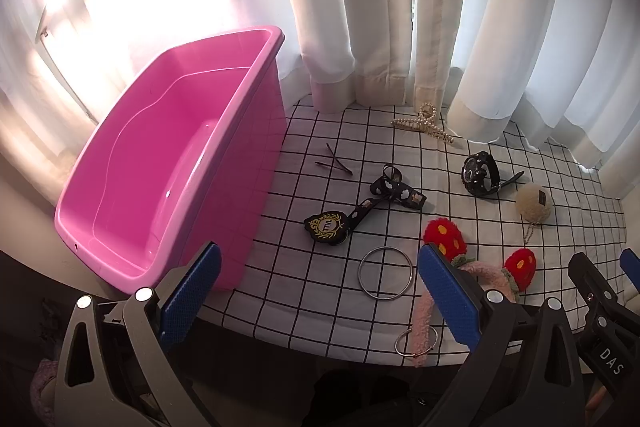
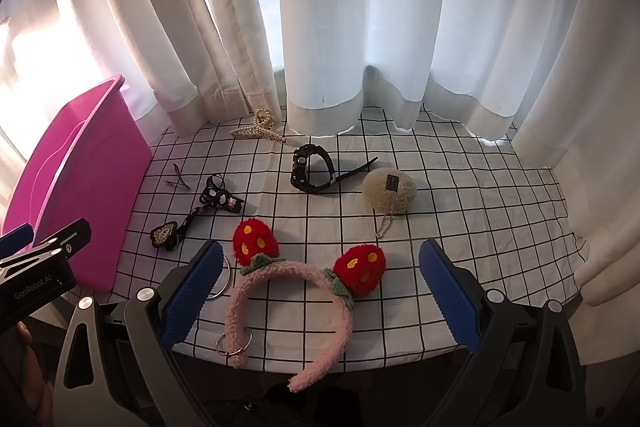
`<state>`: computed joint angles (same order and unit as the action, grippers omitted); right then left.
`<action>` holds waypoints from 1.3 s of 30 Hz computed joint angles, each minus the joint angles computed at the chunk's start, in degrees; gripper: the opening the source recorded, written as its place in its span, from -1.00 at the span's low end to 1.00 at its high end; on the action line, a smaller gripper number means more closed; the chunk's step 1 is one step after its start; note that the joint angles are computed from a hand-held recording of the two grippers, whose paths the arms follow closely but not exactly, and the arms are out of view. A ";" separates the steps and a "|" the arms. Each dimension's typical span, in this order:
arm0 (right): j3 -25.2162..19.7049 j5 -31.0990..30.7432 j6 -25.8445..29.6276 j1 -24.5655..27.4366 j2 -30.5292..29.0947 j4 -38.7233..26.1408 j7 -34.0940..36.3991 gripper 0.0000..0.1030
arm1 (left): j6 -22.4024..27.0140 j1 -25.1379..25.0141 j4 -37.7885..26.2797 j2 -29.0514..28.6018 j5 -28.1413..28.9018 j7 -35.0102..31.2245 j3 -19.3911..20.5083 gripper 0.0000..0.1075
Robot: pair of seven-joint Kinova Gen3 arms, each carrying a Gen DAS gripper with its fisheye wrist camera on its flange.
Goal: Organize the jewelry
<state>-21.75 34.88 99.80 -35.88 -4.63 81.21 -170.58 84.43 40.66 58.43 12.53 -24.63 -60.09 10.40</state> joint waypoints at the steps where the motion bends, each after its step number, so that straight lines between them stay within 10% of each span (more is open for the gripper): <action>1: 0.09 -0.07 -0.13 0.05 -0.10 0.14 0.06 0.82 | -0.04 -0.08 0.07 -0.01 0.06 -0.08 -0.03 0.80; 15: 0.15 -3.12 -2.42 2.72 -3.41 3.90 -0.38 0.82 | -1.56 -1.01 2.94 -0.54 1.23 1.22 -0.07 0.80; 39: 6.58 -22.53 -26.11 15.68 -6.57 28.54 13.08 0.82 | -18.70 -8.46 21.41 1.27 10.91 -1.06 0.29 0.80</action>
<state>-15.17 12.35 73.69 -20.20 -11.20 109.75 -157.50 65.73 32.20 79.84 13.80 -13.73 -61.14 10.69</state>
